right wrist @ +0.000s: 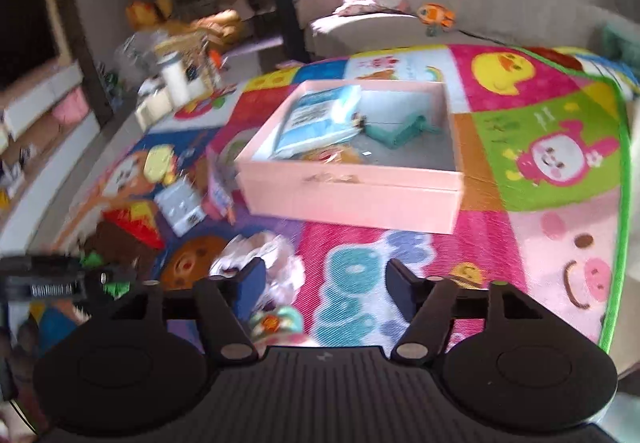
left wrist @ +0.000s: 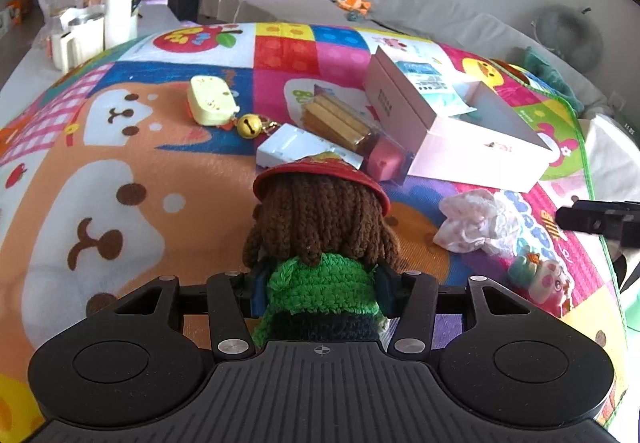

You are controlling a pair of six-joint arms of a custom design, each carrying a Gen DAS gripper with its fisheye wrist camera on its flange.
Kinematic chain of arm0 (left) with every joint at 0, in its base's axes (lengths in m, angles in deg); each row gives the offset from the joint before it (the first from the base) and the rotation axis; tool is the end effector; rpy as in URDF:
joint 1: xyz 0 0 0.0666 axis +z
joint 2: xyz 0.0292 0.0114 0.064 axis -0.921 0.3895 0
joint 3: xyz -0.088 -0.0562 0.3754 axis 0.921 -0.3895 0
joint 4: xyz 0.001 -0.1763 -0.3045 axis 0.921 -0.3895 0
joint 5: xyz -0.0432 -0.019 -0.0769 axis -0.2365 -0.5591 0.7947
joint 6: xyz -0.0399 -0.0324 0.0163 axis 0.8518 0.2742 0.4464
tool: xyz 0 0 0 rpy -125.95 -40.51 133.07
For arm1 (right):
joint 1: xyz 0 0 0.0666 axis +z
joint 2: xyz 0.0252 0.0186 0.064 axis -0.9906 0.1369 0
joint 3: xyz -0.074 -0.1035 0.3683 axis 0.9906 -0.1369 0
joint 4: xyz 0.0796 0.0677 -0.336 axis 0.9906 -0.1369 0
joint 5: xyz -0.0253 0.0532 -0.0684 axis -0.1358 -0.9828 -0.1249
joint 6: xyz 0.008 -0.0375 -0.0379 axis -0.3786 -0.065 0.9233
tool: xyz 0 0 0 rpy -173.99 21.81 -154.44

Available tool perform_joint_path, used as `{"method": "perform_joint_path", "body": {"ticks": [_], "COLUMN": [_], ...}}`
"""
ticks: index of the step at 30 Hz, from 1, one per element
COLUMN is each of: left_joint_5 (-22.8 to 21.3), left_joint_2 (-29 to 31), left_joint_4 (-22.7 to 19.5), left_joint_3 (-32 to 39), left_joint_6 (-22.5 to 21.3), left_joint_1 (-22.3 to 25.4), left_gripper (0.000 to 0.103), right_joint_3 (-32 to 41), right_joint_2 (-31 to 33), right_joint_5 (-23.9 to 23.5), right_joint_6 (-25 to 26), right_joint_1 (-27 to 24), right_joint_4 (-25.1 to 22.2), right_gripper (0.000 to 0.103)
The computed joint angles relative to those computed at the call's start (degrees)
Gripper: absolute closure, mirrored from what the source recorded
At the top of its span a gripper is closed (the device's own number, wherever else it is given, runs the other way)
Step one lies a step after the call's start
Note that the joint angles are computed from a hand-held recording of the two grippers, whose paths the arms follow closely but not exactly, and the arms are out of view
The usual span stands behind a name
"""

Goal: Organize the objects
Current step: 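Grasp the pink pig toy with the right tool while the left tool holds the doll, then lower the knitted doll into the pink box and open the left tool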

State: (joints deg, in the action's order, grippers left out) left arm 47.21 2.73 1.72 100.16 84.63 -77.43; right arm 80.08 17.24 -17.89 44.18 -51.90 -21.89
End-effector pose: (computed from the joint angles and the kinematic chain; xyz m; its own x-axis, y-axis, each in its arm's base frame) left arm 0.3496 -0.0672 0.3130 -0.7135 -0.1114 -0.6917 0.0675 0.9718 -0.2261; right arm 0.3810 0.2188 0.3585 -0.6614 -0.1416 -0.7366 -0.3301 0.9367 0.1164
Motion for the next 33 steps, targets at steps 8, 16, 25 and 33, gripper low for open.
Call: {"method": "perform_joint_path", "body": {"ticks": [8,16,25,33], "left_joint_5": [-0.4,4.5,8.7,7.3], "left_joint_2": [-0.9,-1.9,8.8,34.9], "left_joint_4": [-0.2,-2.0,2.0,-5.1], "left_joint_3": [-0.8,0.8,18.0,44.1], "left_joint_6": [0.4,-1.7,-1.2,13.7], "left_joint_1": [0.3,-1.1,-8.3,-12.0], "left_gripper": [0.048,0.049,0.049,0.048], "right_joint_3": [4.2,-0.1,-4.7,-8.4], "right_joint_2": [6.2,1.7,-5.7,-7.6], "right_joint_5": [3.1,3.4,1.9,2.2], "right_joint_6": [8.2,5.2,3.0,0.1], "right_joint_1": [6.0,4.5,-1.2,-4.3], "right_joint_4": [-4.7,-7.9,2.4,9.5], "right_gripper": [0.027,0.055,0.055,0.055]}}
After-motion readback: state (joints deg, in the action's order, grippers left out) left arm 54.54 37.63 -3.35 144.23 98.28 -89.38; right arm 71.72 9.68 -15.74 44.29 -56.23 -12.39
